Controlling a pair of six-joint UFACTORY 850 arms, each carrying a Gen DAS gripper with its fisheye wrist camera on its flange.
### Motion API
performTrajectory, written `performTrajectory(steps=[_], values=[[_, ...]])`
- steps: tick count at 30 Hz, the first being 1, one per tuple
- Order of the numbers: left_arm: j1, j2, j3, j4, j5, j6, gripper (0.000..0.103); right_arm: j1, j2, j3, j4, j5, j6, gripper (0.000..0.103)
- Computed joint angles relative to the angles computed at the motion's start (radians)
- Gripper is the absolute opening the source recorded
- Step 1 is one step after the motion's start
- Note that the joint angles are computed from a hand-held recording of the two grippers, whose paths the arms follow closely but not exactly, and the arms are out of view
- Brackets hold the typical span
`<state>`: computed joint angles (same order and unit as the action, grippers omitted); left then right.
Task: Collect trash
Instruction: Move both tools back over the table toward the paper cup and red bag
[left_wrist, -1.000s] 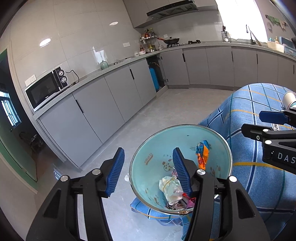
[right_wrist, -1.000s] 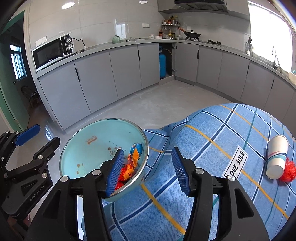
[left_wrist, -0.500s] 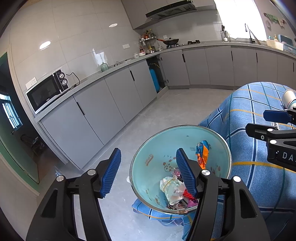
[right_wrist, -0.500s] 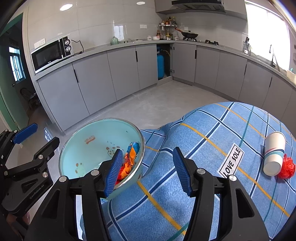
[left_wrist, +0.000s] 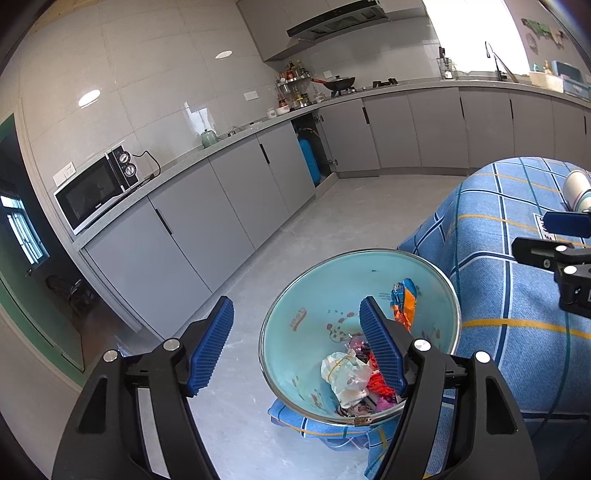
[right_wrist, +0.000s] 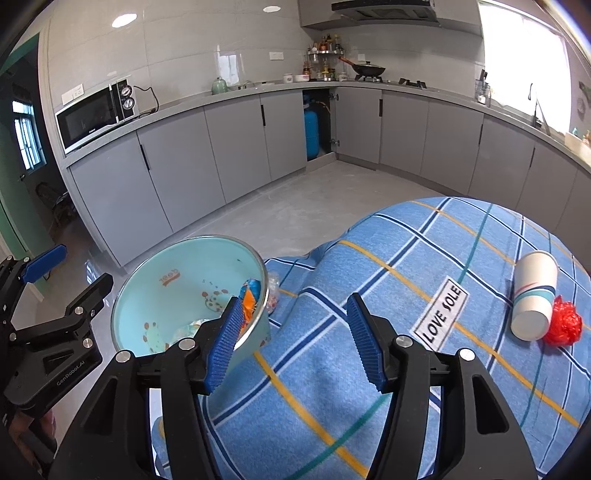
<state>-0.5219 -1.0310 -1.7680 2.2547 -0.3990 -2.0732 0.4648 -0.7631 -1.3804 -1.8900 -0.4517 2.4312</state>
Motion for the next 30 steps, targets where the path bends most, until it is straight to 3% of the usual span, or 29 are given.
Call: performTrajectory(steps=[2, 4, 15, 30], values=[[-0.003, 0.000, 0.000, -0.002, -0.005, 0.006, 0.072, -0.002, 0.010, 0.018, -0.008, -0.007, 0.014, 0.059], [-0.010, 0.001, 0.004, -0.007, -0.025, 0.018, 0.079, -0.004, 0.020, 0.036, -0.019, -0.012, 0.031, 0.059], [-0.047, -0.005, -0.005, 0.006, -0.038, 0.041, 0.086, -0.021, 0.103, 0.177, -0.049, -0.088, 0.121, 0.062], [-0.135, -0.059, -0.110, 0.100, 0.042, 0.036, 0.091, -0.074, 0.219, 0.388, -0.004, -0.202, 0.204, 0.063]])
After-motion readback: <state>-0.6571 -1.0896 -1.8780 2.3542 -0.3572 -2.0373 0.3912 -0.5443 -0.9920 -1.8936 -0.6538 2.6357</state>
